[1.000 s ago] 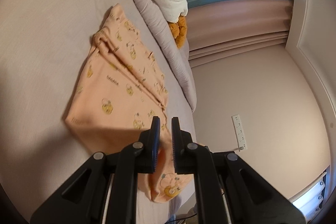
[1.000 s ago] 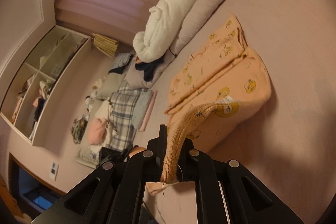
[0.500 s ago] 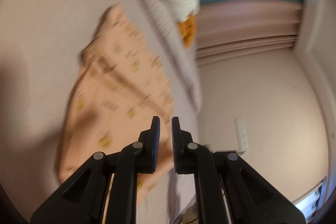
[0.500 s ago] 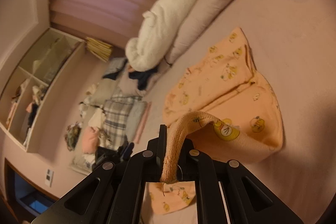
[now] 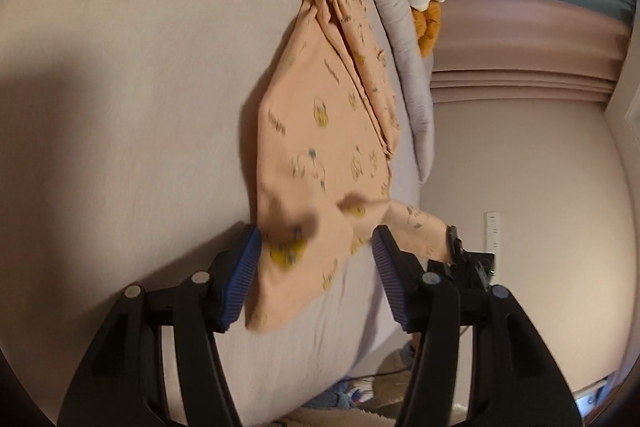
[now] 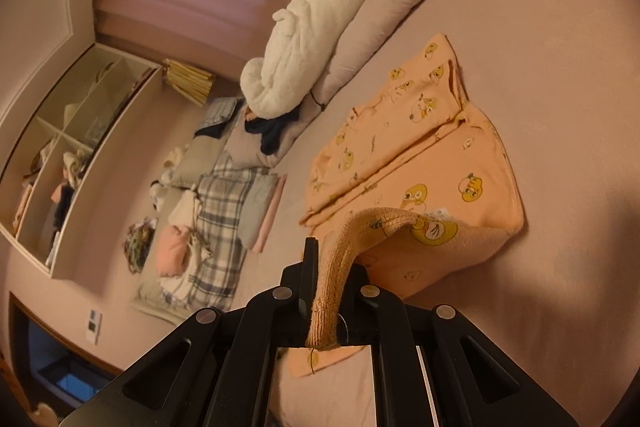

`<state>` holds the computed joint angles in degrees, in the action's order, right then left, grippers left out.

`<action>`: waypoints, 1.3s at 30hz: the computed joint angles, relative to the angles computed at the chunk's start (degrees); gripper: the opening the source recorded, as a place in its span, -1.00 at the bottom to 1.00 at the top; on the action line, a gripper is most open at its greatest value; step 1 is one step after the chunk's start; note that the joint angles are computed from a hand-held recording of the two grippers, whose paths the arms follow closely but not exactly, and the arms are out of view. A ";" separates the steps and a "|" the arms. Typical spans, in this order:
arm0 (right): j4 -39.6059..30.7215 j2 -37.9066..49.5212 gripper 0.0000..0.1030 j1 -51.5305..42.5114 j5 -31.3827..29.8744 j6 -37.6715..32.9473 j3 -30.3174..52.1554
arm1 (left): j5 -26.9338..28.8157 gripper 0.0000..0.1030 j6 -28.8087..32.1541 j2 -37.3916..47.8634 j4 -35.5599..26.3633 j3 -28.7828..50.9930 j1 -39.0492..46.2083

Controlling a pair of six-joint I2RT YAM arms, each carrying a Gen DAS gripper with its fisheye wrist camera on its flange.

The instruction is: Fold small clothes

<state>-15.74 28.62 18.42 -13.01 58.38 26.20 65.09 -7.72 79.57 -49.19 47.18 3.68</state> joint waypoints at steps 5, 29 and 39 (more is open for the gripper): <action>0.58 -0.30 -0.82 0.33 0.37 1.04 -1.20 | -0.63 0.11 -0.94 -2.72 2.03 -3.58 -1.12; 3.85 1.08 -0.82 1.06 0.15 0.61 -0.86 | 8.94 -0.96 -61.03 0.70 77.27 -9.03 -11.32; 14.28 17.60 -0.82 -11.51 -10.45 -6.32 7.58 | 2.86 -0.96 -71.16 16.01 90.44 7.35 -13.45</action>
<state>-1.47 46.21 6.91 -23.46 52.06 33.78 67.95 -78.88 95.59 41.25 54.52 -9.77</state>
